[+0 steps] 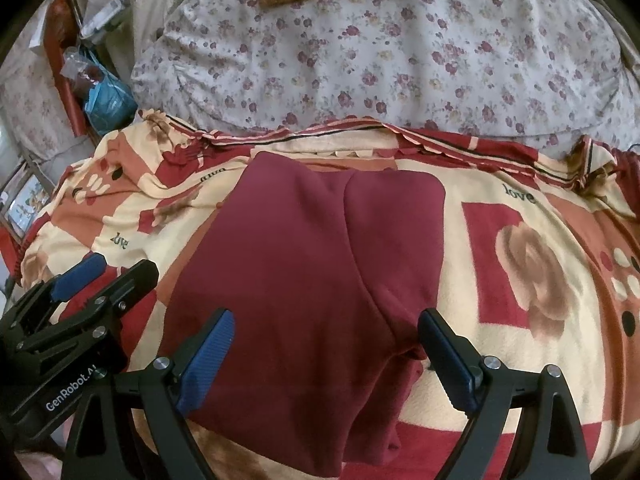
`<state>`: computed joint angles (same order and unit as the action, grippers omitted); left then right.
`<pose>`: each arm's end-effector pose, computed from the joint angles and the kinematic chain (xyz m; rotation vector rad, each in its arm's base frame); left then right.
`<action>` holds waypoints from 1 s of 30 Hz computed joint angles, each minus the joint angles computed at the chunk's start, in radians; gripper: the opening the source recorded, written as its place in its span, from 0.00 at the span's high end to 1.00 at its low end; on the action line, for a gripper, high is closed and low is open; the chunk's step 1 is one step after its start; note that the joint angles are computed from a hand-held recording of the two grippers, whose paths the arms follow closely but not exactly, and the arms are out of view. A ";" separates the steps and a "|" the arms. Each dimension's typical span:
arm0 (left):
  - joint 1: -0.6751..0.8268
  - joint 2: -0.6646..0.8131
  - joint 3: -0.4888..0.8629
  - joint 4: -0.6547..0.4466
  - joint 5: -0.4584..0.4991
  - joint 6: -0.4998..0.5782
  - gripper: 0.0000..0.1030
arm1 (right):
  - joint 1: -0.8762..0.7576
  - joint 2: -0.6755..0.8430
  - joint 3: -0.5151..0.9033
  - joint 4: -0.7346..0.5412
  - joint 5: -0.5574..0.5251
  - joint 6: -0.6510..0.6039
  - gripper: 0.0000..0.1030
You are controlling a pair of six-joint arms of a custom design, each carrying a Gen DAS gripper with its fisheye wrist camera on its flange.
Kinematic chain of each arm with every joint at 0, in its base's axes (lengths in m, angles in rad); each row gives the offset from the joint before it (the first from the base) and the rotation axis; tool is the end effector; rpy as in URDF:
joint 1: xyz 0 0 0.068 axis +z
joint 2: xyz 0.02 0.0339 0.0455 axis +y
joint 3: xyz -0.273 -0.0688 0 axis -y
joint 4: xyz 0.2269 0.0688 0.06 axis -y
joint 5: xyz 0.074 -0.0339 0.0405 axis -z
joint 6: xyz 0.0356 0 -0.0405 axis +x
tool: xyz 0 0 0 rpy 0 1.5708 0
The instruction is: Fold small clothes
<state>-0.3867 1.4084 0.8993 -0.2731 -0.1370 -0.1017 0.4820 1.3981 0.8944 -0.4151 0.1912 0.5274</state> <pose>0.2618 -0.1014 0.2477 0.2667 2.3299 -0.0798 0.2396 0.1177 0.2389 0.1364 2.4727 0.1969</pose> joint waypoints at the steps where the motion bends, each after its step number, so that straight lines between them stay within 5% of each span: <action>1: -0.003 0.002 -0.001 0.001 -0.004 -0.004 0.29 | 0.000 0.002 0.000 0.001 0.002 -0.001 0.11; 30: 0.018 0.052 -0.012 0.040 0.007 -0.017 0.29 | -0.030 0.072 0.028 0.013 -0.012 -0.021 0.11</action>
